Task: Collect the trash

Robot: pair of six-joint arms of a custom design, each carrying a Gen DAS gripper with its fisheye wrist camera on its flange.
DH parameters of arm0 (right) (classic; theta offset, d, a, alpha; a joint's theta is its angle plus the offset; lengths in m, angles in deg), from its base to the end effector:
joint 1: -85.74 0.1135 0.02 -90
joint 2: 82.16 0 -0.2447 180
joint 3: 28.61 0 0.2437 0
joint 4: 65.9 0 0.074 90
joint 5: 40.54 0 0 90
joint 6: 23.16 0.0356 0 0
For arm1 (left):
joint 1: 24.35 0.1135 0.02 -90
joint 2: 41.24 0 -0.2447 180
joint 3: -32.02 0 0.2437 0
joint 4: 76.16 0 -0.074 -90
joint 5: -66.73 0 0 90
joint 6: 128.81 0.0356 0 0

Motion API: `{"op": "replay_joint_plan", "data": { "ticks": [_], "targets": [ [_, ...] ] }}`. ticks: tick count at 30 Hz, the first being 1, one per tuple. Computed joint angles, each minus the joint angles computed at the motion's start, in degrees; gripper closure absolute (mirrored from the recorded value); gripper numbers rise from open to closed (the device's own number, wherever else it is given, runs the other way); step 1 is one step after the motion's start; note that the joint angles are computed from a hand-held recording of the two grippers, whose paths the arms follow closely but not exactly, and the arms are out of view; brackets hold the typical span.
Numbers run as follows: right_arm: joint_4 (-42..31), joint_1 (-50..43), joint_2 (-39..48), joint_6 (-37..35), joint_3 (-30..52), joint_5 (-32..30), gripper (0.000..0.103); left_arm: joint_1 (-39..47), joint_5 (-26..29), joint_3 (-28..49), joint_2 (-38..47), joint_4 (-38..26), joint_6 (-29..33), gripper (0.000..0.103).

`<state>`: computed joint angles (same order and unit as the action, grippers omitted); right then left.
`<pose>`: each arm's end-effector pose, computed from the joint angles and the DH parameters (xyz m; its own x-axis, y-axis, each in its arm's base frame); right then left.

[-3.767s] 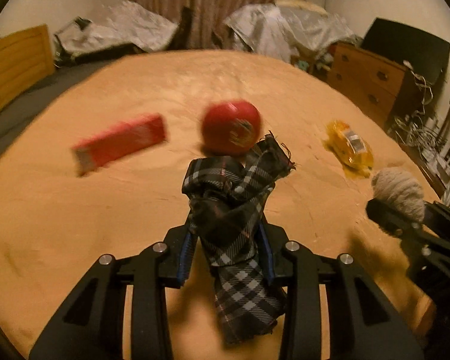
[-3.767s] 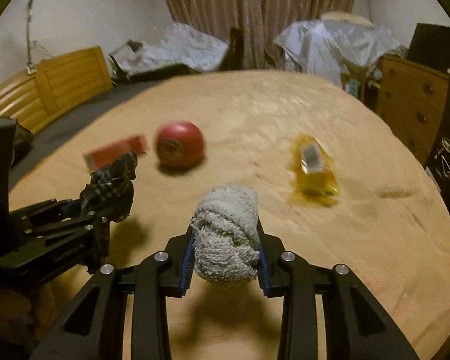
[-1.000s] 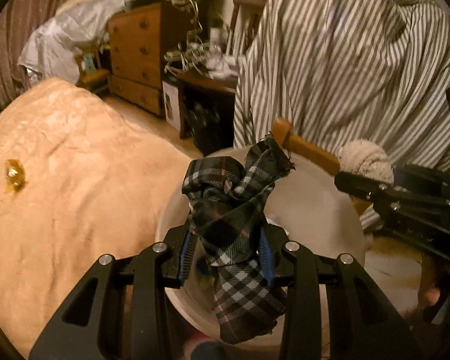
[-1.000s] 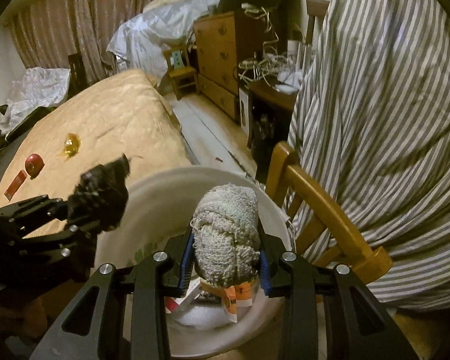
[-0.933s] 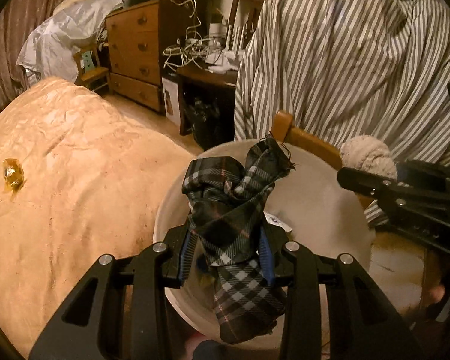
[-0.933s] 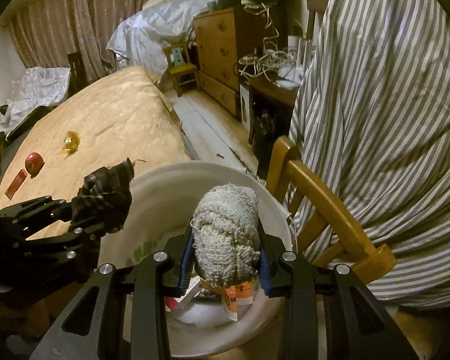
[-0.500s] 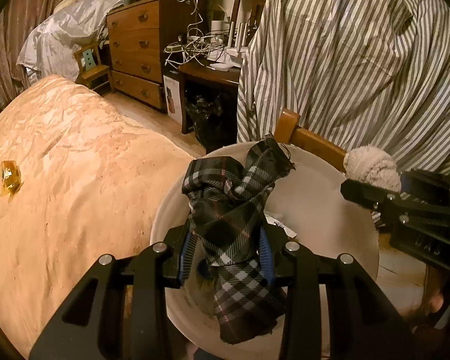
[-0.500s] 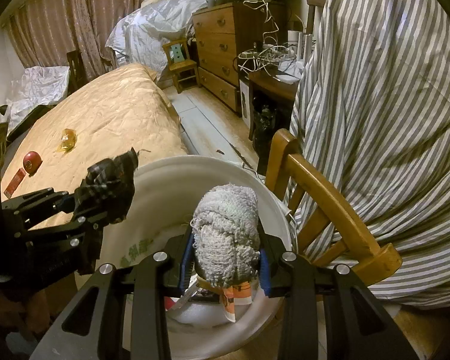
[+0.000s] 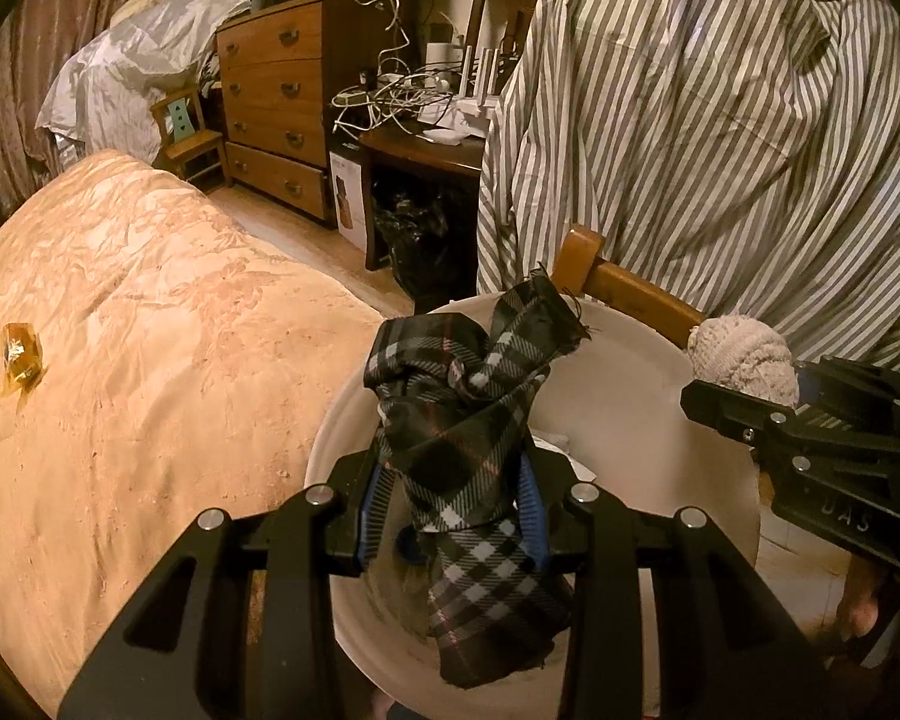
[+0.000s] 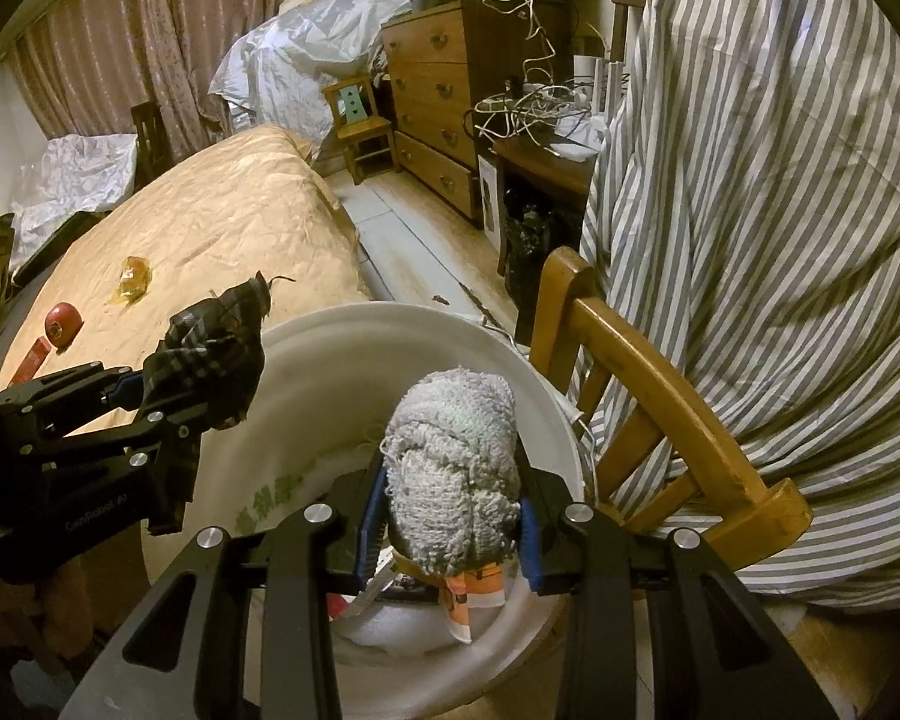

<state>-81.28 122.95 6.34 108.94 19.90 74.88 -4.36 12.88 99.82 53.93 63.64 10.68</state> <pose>0.2168 0.1454 0.1142 -0.7222 0.2119 -0.6584 0.1782 0.9768 0.1189 0.2869 0.0820 0.1502 -0.6133 0.4302 -0.6624 0.6185 0.7831 -0.0641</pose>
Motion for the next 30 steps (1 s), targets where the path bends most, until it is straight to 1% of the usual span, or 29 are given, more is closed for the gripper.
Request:
{"op": "replay_joint_plan", "data": {
  "ticks": [1, 2, 3, 4, 5, 6, 8, 12, 13, 14, 15, 16, 17, 18, 19, 20, 21, 22, 23, 24, 25, 26, 29, 30],
  "targets": [
    [0.1, 0.1, 0.2, 0.0, 0.1, 0.0, 0.066, -0.1, -0.1, 0.2, 0.3, 0.3, -0.2, 0.068],
    [0.1, 0.1, 0.1, 0.0, 0.0, 0.0, 0.064, -0.2, -0.2, 0.1, 0.2, 0.6, -0.5, 0.067],
    [0.5, 0.1, 0.4, 0.0, 0.0, -0.1, 0.060, 0.0, -0.2, -0.3, 0.0, 1.2, -0.7, 0.064],
    [0.8, 0.5, 0.4, 0.2, 0.0, 0.2, 0.048, 0.0, -0.5, -0.9, -0.3, 2.0, -1.0, 0.049],
    [1.1, 0.8, 0.1, 0.5, -0.3, 0.8, 0.041, 0.2, -0.6, -1.3, -0.6, 2.7, -1.4, 0.040],
    [1.2, 0.8, -0.5, 0.7, -0.6, 1.1, 0.041, 0.5, -0.6, -1.8, -1.0, 3.7, -2.0, 0.028],
    [0.9, 1.5, -1.1, 1.7, -0.9, 1.9, 0.041, 0.8, -0.8, -2.3, -1.2, 4.8, -2.4, 0.028],
    [0.0, 4.2, -4.8, 3.6, -2.3, 4.1, 0.041, 2.2, 0.0, -1.9, -1.8, 3.1, -1.2, 0.028],
    [-1.8, 5.7, -6.3, 4.5, -2.1, 5.7, 0.040, 2.9, 0.5, -2.0, -2.3, 2.7, -0.4, 0.028],
    [-3.8, 7.8, -7.9, 5.7, -2.0, 7.8, 0.036, 4.3, 1.8, -2.3, -3.5, 1.6, 1.3, 0.028],
    [-5.8, 11.2, -9.4, 7.8, -1.9, 10.8, 0.034, 5.8, 3.4, -2.7, -5.0, 0.4, 3.1, 0.024],
    [-8.6, 14.9, -10.4, 10.7, -1.3, 14.3, 0.029, 8.9, 6.2, -2.9, -6.8, -2.1, 6.2, 0.019],
    [-11.9, 18.4, -11.2, 13.5, -0.6, 17.6, 0.025, 11.9, 8.9, -2.6, -8.2, -5.2, 9.1, 0.016],
    [-14.8, 21.7, -11.7, 16.2, 0.1, 20.3, 0.024, 14.9, 11.7, -2.2, -9.2, -8.4, 12.4, 0.011],
    [-20.7, 27.7, -10.7, 22.5, 2.4, 25.2, 0.020, 19.3, 15.5, -1.6, -10.3, -13.0, 18.0, 0.006],
    [-24.8, 31.2, -10.0, 27.2, 3.7, 27.8, 0.016, 22.6, 18.0, -1.0, -10.5, -16.6, 22.6, 0.006],
    [-31.3, 36.3, -7.4, 34.9, 6.7, 31.1, 0.015, 27.1, 20.6, 0.4, -10.0, -22.4, 29.5, 0.006],
    [-37.9, 40.3, -4.7, 42.4, 9.6, 33.2, 0.014, 29.9, 21.8, 1.4, -9.3, -26.4, 34.0, 0.006],
    [-43.0, 43.2, -2.8, 48.4, 11.4, 34.3, 0.014, 33.6, 22.9, 3.4, -7.6, -32.6, 41.0, 0.006],
    [-49.7, 46.9, 1.2, 56.5, 14.9, 35.3, 0.014, 36.5, 23.1, 4.7, -6.2, -37.2, 46.6, 0.006],
    [-55.2, 49.7, 4.3, 62.9, 17.8, 35.5, 0.013, 38.6, 22.9, 5.3, -5.4, -39.9, 50.4, 0.006],
    [-59.4, 51.8, 6.5, 67.6, 19.7, 35.5, 0.013, 41.0, 22.4, 5.4, -5.0, -42.1, 54.1, 0.006],
    [-73.2, 58.6, 14.8, 83.0, 27.3, 34.1, 0.011, 46.4, 22.3, 5.0, -4.0, -46.0, 61.8, 0.006],
    [-77.4, 60.9, 16.9, 87.9, 29.3, 33.6, 0.011, 47.8, 22.5, 4.8, -3.8, -47.1, 63.4, 0.006]
  ]
}}
